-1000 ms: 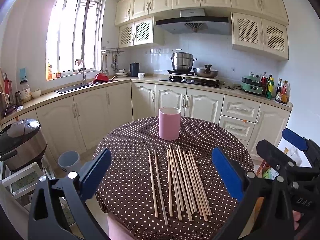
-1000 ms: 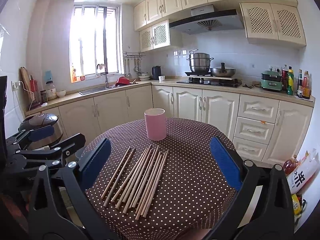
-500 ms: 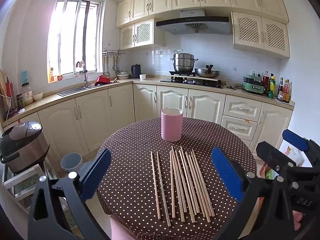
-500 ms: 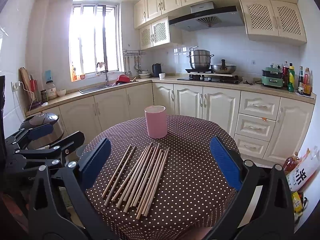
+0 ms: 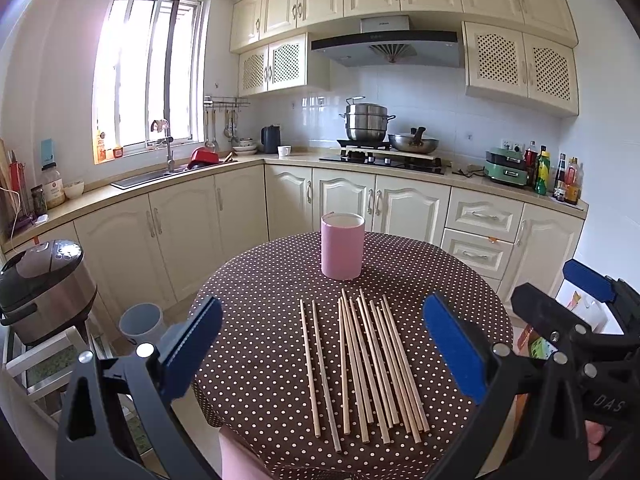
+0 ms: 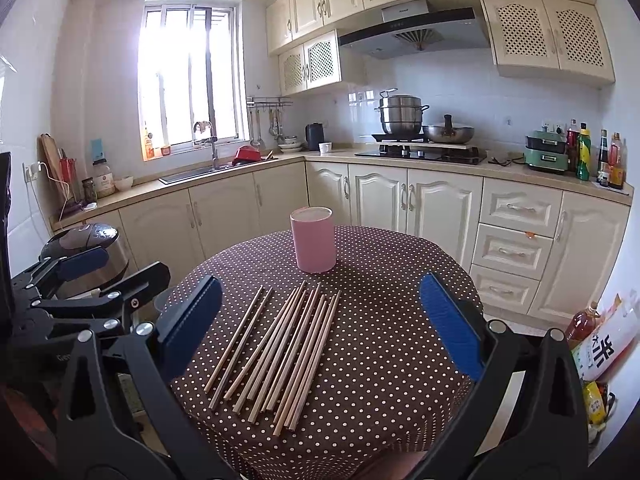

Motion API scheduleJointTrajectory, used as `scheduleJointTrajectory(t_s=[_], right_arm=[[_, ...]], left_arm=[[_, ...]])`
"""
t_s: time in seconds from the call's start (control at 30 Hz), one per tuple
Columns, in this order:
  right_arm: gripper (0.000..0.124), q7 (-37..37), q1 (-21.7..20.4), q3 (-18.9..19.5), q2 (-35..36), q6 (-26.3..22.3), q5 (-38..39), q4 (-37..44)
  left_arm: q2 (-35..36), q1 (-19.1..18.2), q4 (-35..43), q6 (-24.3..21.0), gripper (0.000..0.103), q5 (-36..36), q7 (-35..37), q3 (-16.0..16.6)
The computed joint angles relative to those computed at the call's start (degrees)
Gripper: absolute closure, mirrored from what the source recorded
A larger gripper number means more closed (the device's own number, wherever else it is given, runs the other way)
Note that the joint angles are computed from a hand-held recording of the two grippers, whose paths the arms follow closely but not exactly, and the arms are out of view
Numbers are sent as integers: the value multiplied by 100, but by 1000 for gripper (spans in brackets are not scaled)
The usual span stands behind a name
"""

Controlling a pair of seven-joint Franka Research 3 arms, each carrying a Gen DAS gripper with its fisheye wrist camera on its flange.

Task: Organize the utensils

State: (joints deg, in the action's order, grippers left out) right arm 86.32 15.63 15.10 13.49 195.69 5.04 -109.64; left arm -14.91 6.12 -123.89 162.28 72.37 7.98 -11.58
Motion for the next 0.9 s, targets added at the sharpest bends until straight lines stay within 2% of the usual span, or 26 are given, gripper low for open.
scheduleJointTrajectory(t_s=[0.27,0.6,0.77,0.9], right_arm=[[27,319,-700,671,27,-183,-393,34],[27,278,-804,794,64,-284,-363,77],[27,62,-335,344,119,-482,-19,245],[27,-122,479,-494,239,-772,360,511]], left_arm=[[-15,10,-12,63,4,9,-18,3],[-3,8,-13,62,4,-116,94,9],[153,-12,101,39,4,-337,331,54],[380,-71,242,18,4,-690,723,143]])
